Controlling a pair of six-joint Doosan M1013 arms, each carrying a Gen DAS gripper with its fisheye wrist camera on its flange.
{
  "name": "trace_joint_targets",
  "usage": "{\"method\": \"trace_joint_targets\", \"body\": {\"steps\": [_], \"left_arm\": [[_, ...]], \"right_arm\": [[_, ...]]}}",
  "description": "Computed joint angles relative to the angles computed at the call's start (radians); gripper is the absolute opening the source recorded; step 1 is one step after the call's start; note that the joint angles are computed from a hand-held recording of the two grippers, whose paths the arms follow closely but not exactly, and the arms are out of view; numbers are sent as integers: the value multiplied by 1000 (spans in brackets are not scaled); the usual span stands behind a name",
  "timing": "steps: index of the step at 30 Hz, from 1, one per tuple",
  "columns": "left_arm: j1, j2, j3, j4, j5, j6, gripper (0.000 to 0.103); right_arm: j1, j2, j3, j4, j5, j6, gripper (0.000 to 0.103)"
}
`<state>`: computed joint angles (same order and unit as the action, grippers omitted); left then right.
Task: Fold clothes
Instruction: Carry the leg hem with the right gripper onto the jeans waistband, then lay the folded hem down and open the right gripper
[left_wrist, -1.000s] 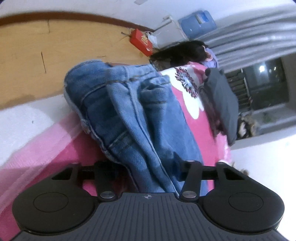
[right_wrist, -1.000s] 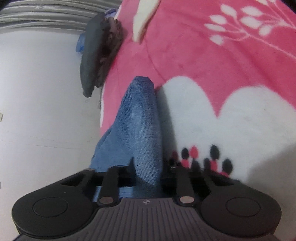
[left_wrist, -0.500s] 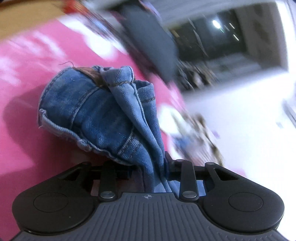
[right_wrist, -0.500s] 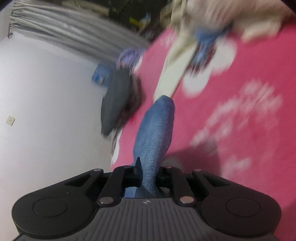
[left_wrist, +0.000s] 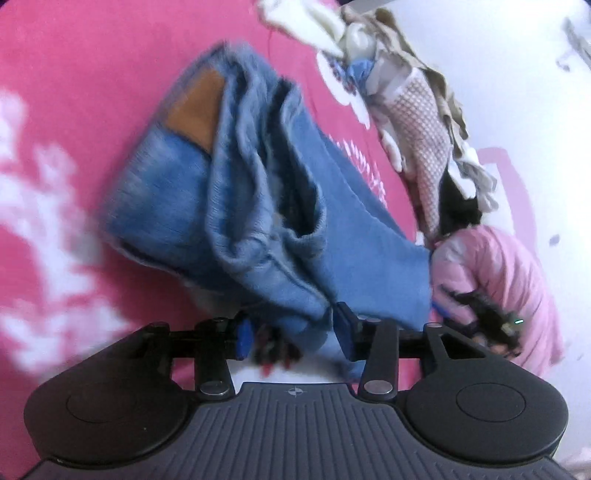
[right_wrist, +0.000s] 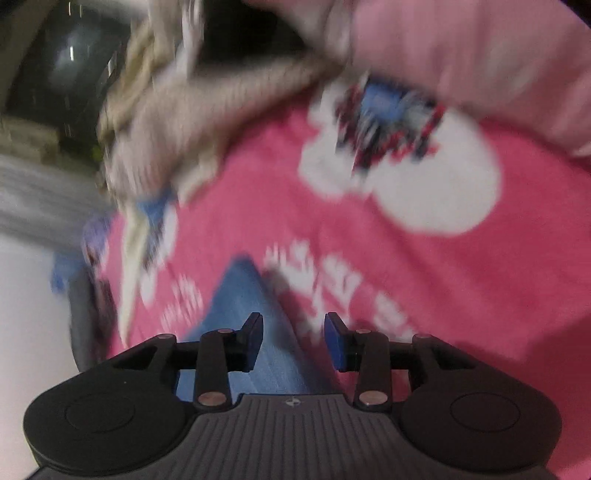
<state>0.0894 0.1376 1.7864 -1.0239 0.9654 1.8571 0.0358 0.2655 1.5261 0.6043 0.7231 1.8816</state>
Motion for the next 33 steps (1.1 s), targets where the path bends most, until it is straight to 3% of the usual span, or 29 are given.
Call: {"method": "trace_joint_targets", "body": {"steps": [3, 5, 8, 11, 14, 17, 23, 28, 29, 31, 33], "left_arm": [[42, -29, -2, 33, 5, 13, 44], [50, -47, -10, 74, -39, 7, 44], [58, -66, -11, 92, -107, 29, 44], [45, -61, -16, 81, -137, 74, 44], [27, -58, -19, 94, -164, 119, 44], [17, -55, -19, 88, -175, 180, 42], [20, -35, -26, 93, -158, 224, 38], [27, -22, -28, 97, -149, 213, 29], [30, -20, -28, 95, -147, 212, 28], [36, -17, -27, 89, -144, 203, 24], [44, -12, -26, 68, -135, 192, 24]], "right_arm": [[38, -33, 12, -69, -94, -13, 40], [75, -28, -12, -46, -94, -120, 40], [142, -12, -51, 65, -60, -391, 40], [226, 34, -114, 134, 33, -642, 40], [308, 68, -156, 134, 103, -834, 40], [377, 73, -154, 106, 108, -1004, 39], [449, 106, -182, -26, 122, -1075, 39], [467, 133, -204, -68, 127, -1092, 37], [464, 137, -209, -56, 131, -1083, 34], [451, 139, -211, -4, 129, -1035, 10], [436, 139, -211, 39, 114, -972, 4]]}}
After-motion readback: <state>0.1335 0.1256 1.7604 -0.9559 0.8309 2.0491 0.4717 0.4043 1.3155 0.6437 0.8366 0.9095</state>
